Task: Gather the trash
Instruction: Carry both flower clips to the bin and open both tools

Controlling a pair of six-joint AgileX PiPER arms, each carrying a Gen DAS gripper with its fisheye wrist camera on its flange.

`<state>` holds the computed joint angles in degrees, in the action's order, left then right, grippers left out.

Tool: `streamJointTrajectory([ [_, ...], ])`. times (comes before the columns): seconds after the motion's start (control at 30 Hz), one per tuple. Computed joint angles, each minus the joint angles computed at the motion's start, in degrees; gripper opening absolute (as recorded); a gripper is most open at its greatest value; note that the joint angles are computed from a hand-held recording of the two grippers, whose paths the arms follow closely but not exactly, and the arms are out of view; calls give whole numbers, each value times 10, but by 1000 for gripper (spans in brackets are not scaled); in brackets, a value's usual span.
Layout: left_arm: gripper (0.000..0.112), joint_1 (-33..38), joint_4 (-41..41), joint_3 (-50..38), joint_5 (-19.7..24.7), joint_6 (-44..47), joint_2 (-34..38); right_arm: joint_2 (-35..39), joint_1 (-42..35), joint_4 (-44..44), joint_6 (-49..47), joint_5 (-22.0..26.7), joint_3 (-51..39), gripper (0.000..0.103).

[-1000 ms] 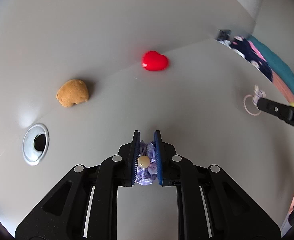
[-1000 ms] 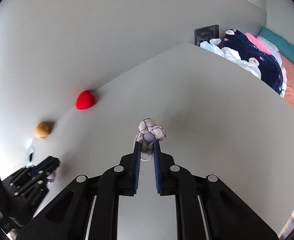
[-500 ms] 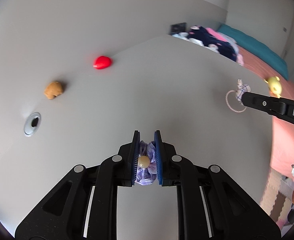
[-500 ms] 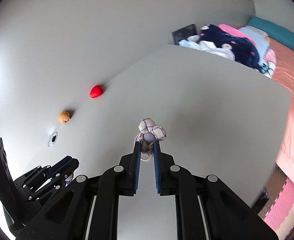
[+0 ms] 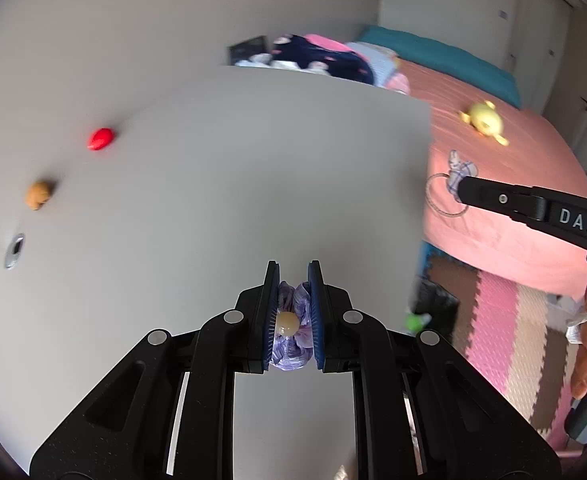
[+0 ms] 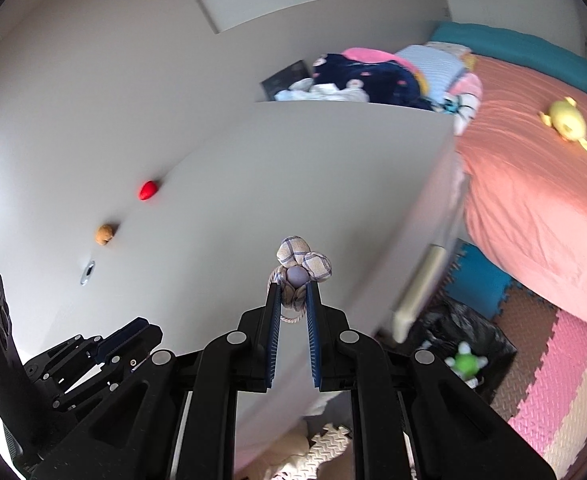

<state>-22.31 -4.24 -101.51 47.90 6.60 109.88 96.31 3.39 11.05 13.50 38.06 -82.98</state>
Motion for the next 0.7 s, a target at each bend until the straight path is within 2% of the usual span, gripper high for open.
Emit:
streamJointTrajectory([
  [0.13,14,-49,17,33,-12,-14,-13,-67,-41,35,-37,-33,106,14],
  [0.33,15,-117,36,49,-14,-29,-12,-140,-106,75,-95,-51,215,14],
  [0.53,14,-173,48,38,-4,-39,7,-185,-186,145,-182,-49,286,14],
  [0.7,17,-204,49,32,0,-39,23,-193,-245,179,-240,-34,314,16],
])
